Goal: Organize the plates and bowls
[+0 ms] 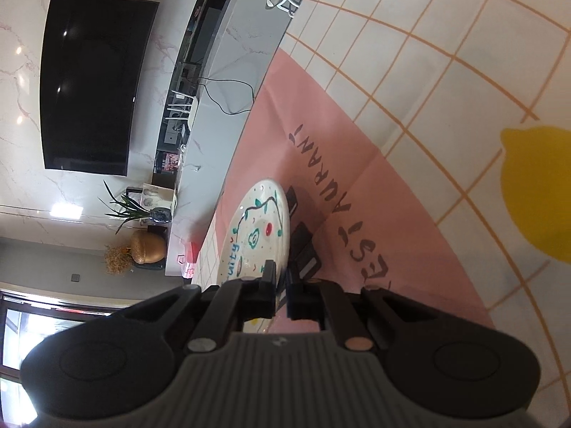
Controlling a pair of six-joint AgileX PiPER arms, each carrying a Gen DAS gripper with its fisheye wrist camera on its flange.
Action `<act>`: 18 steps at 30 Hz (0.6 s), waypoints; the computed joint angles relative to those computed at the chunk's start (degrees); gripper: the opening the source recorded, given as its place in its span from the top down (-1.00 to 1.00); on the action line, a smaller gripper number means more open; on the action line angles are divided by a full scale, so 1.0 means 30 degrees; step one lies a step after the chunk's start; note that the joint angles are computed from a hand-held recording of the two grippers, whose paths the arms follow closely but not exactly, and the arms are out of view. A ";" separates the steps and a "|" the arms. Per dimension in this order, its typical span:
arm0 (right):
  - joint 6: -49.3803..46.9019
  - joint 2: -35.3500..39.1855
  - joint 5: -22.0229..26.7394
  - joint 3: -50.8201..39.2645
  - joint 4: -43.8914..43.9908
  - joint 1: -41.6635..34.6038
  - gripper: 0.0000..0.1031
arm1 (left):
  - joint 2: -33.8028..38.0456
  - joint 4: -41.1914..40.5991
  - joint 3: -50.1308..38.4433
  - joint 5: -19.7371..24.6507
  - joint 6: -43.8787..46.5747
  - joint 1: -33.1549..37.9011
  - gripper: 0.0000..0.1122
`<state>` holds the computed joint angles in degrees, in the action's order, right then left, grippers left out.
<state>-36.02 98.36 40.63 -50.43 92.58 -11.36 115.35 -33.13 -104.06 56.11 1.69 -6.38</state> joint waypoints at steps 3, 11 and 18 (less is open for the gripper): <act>-0.0230 -0.1619 0.0540 0.1324 0.0126 -0.0402 0.94 | -0.1101 -0.0108 0.0608 0.0493 0.0172 -0.0027 0.87; 0.0796 -0.6253 0.3146 0.4814 -0.1436 -0.2704 0.93 | -0.6371 0.0683 0.5531 -0.0497 -0.0334 -0.0962 0.87; 0.2756 -1.1274 0.6694 0.7122 -0.4198 -0.6203 0.93 | -1.1561 0.1055 1.0542 -0.2009 -0.1884 -0.1887 0.87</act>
<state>-27.75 64.54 60.71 -29.07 79.98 -29.97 80.67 -29.97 -72.44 50.09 -3.96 -12.04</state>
